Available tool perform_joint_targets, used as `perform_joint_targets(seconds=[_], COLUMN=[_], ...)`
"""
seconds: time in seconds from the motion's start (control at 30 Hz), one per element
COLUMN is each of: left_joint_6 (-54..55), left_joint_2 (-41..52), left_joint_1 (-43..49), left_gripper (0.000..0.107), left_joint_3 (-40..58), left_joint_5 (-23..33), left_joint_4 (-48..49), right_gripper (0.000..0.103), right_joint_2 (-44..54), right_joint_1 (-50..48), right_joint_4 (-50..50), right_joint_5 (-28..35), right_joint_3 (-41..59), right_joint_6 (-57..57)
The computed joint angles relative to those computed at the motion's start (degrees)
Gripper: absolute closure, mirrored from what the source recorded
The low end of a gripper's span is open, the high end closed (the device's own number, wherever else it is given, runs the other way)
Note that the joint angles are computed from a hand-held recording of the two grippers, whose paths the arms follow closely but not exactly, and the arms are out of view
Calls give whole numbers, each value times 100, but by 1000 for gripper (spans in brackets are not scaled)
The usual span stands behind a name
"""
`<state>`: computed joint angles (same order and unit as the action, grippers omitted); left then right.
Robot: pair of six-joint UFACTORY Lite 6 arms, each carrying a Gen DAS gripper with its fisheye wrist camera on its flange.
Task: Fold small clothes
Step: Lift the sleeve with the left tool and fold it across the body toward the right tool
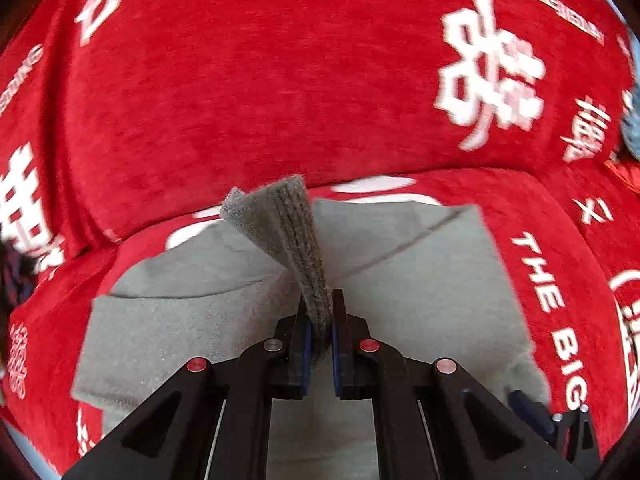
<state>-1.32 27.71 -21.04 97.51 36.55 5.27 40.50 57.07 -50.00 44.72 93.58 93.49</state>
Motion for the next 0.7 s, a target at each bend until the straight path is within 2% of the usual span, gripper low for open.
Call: perform_joint_targets(seconds=[0.13, 0.37, 0.7], left_joint_6=[724, 1830, 2530], left_joint_2=[59, 506, 1267], left_joint_1=[-230, -201, -334], left_gripper=[98, 98, 98], left_joint_3=[12, 483, 1358], left_joint_5=[49, 496, 1147], left_joint_4=[-533, -1741, -2272], right_gripper=[5, 5, 5], right_joint_2=[-168, -357, -319], right_joint_1=[67, 63, 146], right_joint_4=[-218, -452, -407], right_joint_5=[-96, -274, -134], right_joint_3=[-307, -614, -567], right_joint_6=[210, 511, 485])
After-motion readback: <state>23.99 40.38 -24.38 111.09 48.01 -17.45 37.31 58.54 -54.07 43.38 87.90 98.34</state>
